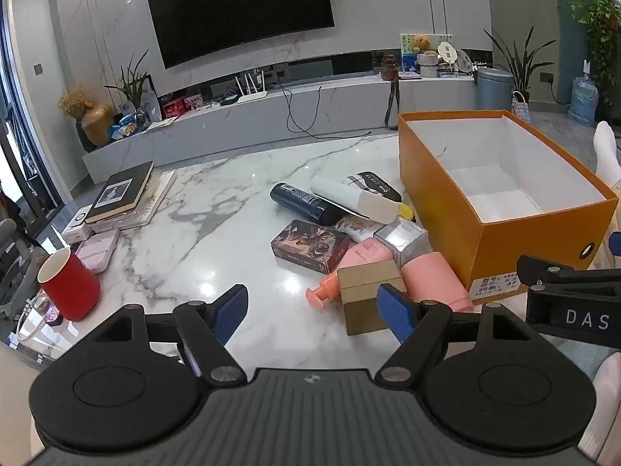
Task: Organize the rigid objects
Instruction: 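Approach the tan box with the left tool and pink cup with the right, then grasp the tan cardboard box with the left tool while the right tool grasps the pink cup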
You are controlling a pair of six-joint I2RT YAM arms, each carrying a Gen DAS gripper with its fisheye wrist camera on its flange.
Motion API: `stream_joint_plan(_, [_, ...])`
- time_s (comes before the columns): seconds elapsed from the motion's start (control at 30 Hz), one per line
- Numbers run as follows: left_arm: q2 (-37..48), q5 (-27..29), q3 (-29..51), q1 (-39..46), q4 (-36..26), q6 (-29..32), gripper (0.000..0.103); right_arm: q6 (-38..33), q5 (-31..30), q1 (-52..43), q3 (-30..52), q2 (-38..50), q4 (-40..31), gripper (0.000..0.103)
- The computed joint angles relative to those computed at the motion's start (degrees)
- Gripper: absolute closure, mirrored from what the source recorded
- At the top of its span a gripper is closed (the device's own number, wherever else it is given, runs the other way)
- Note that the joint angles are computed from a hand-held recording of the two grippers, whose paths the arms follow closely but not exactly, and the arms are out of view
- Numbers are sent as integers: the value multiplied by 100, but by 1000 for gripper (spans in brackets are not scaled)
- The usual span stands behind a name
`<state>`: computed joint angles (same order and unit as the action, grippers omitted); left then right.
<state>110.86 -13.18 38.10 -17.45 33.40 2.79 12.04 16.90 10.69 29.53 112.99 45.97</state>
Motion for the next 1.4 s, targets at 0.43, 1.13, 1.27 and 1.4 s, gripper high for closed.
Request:
stream_joint_plan(0.43, [14,0,-7,-2,28,-7,14,-12,11,24,-7,10,6,2])
stream_joint_plan(1.13, [177,658,-26,226,254,-125,22,-32,-175,-9,-64,215,429,2])
stream_joint_plan(1.27, [212,1061,225,450,-208,15,32,-38,-497,-105,167,181,5,3])
stream_joint_plan(1.4, [423,1320,485,609,-321,446,40,-134,-908,-177,490,228,-507,18])
